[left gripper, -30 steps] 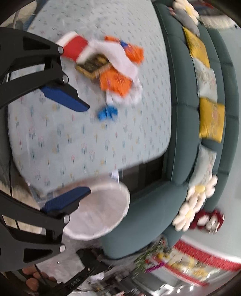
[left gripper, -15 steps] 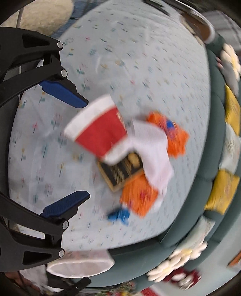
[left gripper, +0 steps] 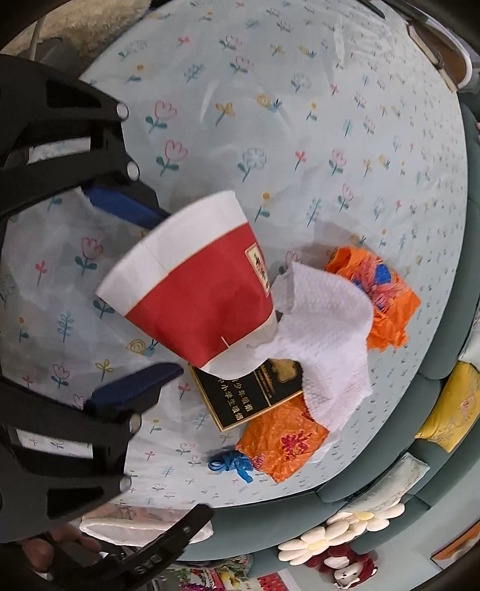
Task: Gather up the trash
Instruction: 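Grasp the red-and-white cup with the left gripper while the right reaches the blue string, then carry the cup and blue string over the wastebasket and open both grippers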
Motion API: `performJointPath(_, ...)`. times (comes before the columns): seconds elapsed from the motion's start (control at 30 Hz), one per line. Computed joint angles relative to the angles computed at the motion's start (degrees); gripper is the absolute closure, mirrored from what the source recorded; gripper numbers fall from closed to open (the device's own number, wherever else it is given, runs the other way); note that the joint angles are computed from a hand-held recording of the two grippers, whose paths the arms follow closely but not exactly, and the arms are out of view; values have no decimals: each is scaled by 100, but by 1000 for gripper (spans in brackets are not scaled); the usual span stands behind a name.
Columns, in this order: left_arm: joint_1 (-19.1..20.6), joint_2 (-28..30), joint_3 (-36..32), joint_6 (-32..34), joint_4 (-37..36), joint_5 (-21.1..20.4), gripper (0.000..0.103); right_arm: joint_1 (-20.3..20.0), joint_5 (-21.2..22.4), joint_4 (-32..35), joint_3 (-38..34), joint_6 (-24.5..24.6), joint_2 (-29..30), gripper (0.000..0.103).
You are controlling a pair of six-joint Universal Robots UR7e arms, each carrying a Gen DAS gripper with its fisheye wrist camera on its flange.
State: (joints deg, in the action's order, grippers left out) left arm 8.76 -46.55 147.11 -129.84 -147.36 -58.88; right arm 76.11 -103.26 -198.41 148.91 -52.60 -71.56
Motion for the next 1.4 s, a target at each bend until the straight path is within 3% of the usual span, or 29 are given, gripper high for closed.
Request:
performJointPath(0.13,10,9,37,59,-152,108,51,64,-132,-161,-162,90,399,71)
performJointPath(0.23,28,34,127,222,-474,140,81,145,-264,-303,-316,76,742,71)
performJointPath(0.37,18,97,172,401,-734,194,99,236,-434,-370,-499,132,1118,71)
performJointPath(0.53,-17,61,175,537,-752,278,100,250,-548,-337,-625,87,1404,71)
performJointPath(0.6,-11,29,174,561,-735,310,100,243,-554,-431,-627,0,1490,77)
performJointPath(0.8,-65,-97,-32,703,-270,390,100,204,-427,-338,-518,-80,1261,83)
performJointPath(1.07,-139,-109,-458,1093,106,626,100,-33,86,206,-260,70,188,84)
performJointPath(1.4,-94,375,-1494,2304,177,1025,100,-609,843,1207,-155,-39,-1576,84)
